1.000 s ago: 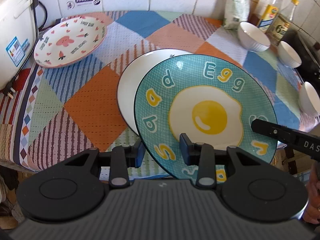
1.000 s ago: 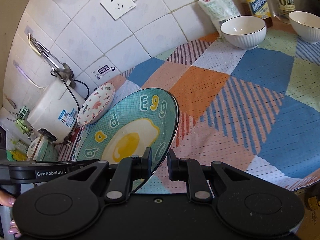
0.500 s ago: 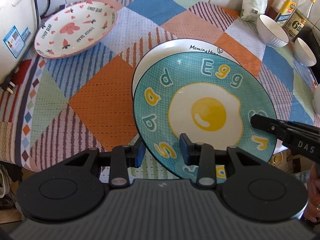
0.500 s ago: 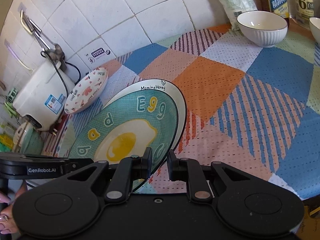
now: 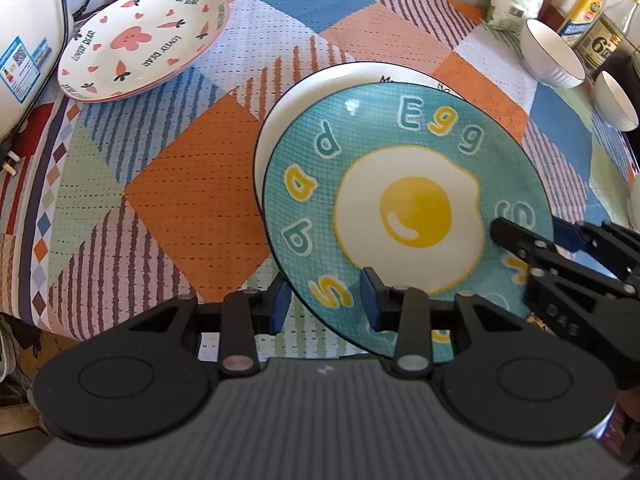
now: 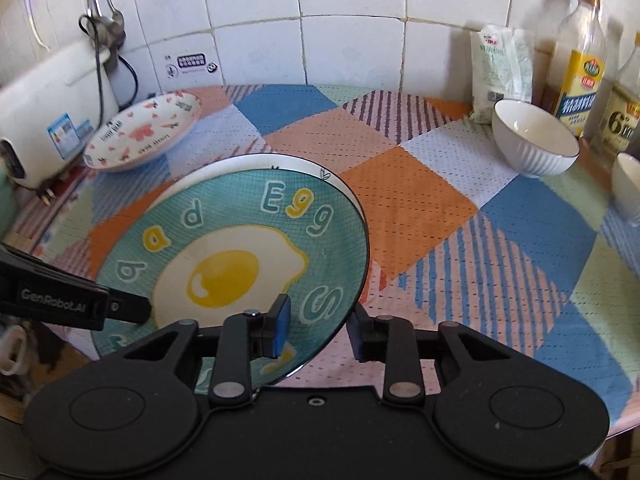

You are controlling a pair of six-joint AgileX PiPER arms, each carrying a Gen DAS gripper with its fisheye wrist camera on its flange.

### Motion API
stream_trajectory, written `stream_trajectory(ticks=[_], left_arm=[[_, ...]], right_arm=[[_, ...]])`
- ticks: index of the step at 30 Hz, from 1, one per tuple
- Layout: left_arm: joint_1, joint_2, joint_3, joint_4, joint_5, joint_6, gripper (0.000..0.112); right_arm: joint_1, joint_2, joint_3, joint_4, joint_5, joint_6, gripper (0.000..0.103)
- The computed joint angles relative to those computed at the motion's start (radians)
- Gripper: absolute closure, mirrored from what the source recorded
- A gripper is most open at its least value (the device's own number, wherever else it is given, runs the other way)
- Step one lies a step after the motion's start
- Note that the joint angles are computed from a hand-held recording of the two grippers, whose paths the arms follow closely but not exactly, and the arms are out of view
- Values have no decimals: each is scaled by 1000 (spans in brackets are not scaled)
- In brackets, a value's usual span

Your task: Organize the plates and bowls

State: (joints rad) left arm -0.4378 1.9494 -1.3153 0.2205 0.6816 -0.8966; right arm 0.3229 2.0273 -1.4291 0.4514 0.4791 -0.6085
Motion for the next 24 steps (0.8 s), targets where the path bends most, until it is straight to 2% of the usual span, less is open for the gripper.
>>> stream_trajectory(ticks=[5,10,14,16,19,24], left_arm=[[4,20,-33,-10,25,13,77],[6,34,-47,2,35,-12,77],[8,23,-26,2,13,-16,75],[14,11,-11,-13,1,2,75],[4,-24,16,8,0,-15,77],[-8,-99,74,26,-9,-39,77]], right_arm=[[63,6,16,-260,-89,220,59],[75,32,2,-288,-113,276,58],[111,33,32,-470,-169,413,54],[116,27,56,-497,-198,420,52],[98,9,60,-359,-189,333,54],[70,-68,115,8,-197,18,54]])
